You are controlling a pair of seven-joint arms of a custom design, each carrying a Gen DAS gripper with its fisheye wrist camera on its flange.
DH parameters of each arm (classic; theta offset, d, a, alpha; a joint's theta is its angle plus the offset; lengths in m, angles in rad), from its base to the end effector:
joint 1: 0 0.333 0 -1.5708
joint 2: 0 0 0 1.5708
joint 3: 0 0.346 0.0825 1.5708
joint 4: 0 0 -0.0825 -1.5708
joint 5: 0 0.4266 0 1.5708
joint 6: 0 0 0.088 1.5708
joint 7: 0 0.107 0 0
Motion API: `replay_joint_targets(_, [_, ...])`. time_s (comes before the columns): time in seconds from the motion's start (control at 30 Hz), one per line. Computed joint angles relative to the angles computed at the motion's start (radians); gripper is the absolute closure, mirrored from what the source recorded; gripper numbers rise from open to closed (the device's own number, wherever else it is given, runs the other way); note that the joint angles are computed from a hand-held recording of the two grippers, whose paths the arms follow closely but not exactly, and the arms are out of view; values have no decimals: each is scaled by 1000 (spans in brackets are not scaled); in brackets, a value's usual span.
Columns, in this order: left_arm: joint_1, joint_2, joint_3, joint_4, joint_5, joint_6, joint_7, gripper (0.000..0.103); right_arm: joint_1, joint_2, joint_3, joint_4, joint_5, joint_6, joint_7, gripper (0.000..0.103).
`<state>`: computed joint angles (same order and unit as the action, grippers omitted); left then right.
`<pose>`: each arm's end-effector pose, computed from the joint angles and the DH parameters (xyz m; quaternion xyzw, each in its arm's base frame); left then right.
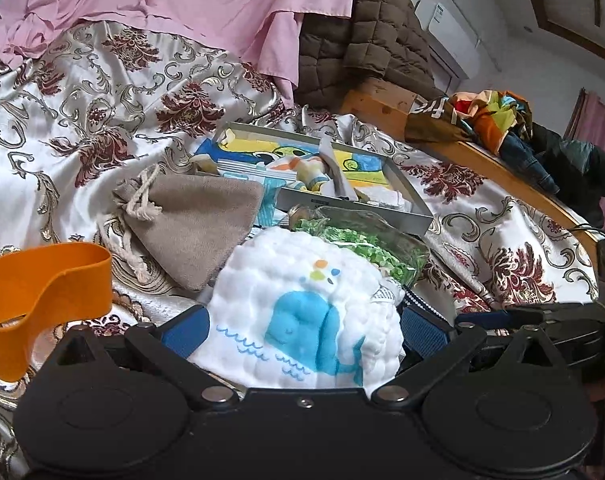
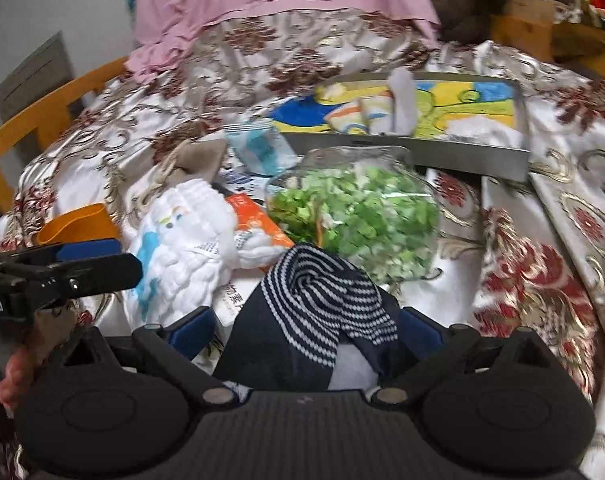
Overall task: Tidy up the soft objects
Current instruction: 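Grasp the whale-print muslin cloth with left tool while right tool grasps the navy striped sock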
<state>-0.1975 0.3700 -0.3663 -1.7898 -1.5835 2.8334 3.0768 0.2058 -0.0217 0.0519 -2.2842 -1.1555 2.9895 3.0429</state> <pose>0.6376 -0.3132 0.3941 -0.4130 0.7495 -0.5149 0.0513 0.5309 0.2070 0.4181 -0.6065 0.6862 -0.2452 0.3180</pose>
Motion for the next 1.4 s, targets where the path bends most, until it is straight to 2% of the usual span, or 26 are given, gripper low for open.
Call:
replay_joint_targets(0.13, [-2,10,1,4,32,-8,-31,1,-7,20,-15,-15,195,85,-222,4])
replay_joint_targets(0.23, [-2,19,-3,10,61,-3,-59,1,-4,24,-16,-24,322,90,-368,4])
replay_joint_targets(0.33, [-1,26,-8,13,93,5,-84,1,-1,25,-17,-38,431,99,-444,4])
replay_joint_targets(0.57, [2,40,-29,12,180,31,-114,1,-1,22,-20,-46,431,118,-444,4])
replay_joint_targets(0.77, [11,54,-52,16,202,64,-118,1,3,23,-17,-47,470,127,-464,4])
replay_joint_targets(0.87, [19,56,-61,16,210,67,-118,1,7,26,-13,-57,566,147,-535,5])
replay_joint_targets(1.07, [28,61,-72,15,221,70,-123,6,10,26,-16,-65,600,179,-549,12])
replay_joint_targets(1.23, [33,66,-79,17,222,78,-128,11,17,28,-5,-81,756,211,-682,20])
replay_joint_targets(1.4, [32,69,-80,18,225,89,-138,19,23,31,-18,-77,703,222,-618,27])
